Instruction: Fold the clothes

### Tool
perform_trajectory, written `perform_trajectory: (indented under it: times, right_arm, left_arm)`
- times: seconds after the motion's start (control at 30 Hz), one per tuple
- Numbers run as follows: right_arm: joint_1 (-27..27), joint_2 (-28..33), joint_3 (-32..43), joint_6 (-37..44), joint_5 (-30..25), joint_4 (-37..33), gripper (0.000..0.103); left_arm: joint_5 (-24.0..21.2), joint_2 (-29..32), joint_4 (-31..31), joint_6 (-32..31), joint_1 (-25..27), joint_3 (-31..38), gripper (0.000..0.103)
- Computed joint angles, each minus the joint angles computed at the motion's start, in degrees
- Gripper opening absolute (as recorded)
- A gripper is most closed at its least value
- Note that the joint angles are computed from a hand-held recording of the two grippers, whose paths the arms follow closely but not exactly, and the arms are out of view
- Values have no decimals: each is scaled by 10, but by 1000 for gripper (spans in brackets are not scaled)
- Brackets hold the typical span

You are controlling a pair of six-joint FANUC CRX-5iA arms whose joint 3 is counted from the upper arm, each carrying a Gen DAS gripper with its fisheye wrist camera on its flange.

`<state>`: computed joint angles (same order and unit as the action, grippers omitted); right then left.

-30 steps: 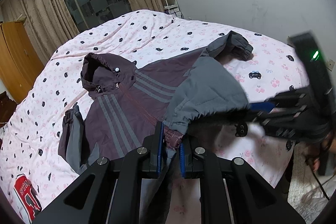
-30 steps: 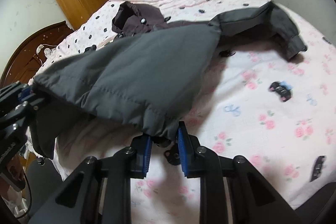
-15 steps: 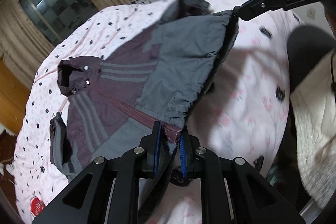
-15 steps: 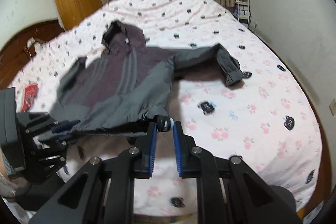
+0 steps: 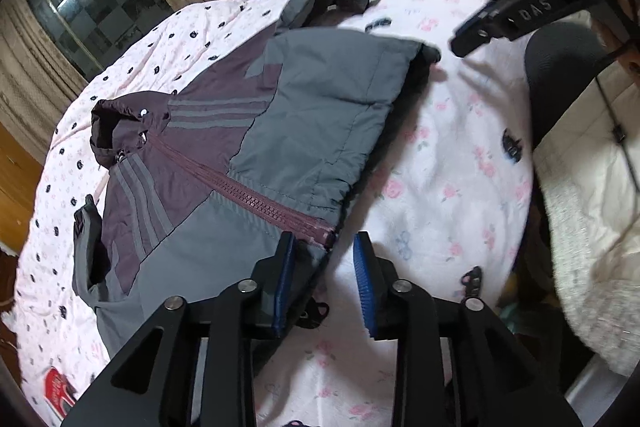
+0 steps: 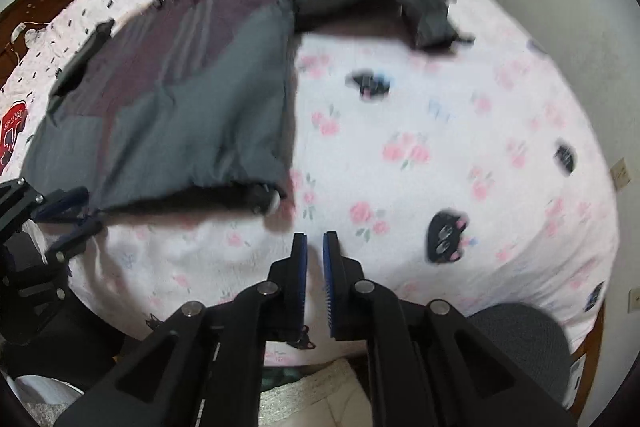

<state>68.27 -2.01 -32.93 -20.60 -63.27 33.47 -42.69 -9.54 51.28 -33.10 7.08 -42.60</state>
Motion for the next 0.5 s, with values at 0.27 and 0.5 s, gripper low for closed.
perform_trajectory:
  times: [0.27,0.5]
  right_arm:
    - [8,-11,21,21,-69,78,49]
    - [-32,0,37,48,-14,102,49]
  left_arm:
    - [-52,1,103,79,56,36,78]
    - [177,73,354,-15,-22,72,85]
